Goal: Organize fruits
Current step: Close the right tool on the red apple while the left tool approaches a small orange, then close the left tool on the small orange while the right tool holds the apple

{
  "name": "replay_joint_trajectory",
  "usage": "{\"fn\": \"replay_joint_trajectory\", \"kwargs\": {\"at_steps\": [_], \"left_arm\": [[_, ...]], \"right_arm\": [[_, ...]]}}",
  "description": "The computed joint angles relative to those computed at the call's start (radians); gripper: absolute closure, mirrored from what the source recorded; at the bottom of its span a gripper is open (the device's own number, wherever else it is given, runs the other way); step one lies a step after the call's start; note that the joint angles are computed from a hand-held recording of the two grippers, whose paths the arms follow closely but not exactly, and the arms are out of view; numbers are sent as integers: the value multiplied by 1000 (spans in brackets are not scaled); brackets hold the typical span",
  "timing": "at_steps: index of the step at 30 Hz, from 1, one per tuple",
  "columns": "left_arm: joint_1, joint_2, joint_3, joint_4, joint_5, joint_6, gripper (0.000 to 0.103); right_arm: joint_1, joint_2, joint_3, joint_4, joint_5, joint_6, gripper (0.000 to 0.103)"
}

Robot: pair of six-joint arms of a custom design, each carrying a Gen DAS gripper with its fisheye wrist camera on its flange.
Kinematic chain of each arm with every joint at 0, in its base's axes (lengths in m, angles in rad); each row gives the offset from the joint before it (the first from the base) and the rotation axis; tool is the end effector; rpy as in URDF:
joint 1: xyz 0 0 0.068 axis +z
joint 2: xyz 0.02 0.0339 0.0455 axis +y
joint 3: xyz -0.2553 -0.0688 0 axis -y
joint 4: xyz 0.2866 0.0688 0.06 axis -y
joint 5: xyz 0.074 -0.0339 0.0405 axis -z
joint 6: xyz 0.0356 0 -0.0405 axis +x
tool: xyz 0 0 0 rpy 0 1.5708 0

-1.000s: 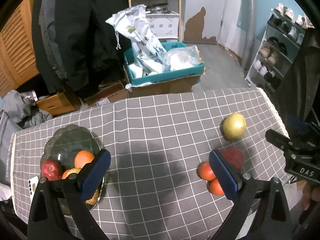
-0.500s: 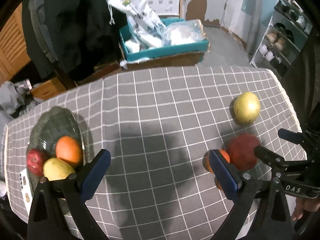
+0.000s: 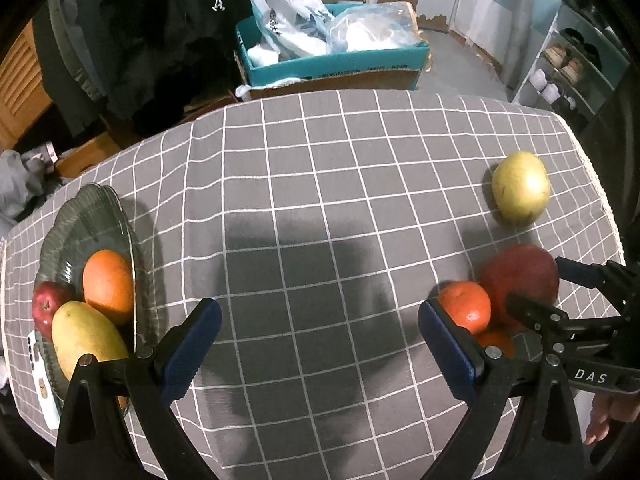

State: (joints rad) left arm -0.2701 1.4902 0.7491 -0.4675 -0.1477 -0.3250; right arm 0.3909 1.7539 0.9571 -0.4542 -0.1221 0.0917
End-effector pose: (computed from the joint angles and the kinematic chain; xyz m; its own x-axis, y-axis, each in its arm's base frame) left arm 0.2810 -0.0724 0.1166 -0.9223 -0.0724 -0.3797 -0.0853 0.9962 0.0173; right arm 0.3165 0.1351 0.0977 -0.9119 -0.2775 -0.3025 -0.3315 0.9324 0.1439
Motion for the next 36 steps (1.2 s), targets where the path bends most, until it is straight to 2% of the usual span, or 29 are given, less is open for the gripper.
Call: {"fn": "replay_joint_trajectory", "kwargs": {"at_steps": [7,9,11,13,19,25,36], "left_arm": [[-2,8,6,-1,8,3,3],[-5,11,8,1,12,4,3],[-5,13,11,2,23,7,3],[-7,17,15,2,34,7,3],[-20,39,33,12,90,-11,3],[-68,90,69,25,113,-27,3],[-149,219,138,42,146,-45,3]], "right_arm": [[-19,61,22,10,-48,11,19],[-37,64,23,8,-95,7,28],[-38,62,22,4,-101,2,27],[-32,53,16,3,-84,-4,28],[-38,-22,-28,18,55,-12,28],[-75,-54,-57,37,105,-35,28],[-104,-47,-76,63,131,-70,28]]}}
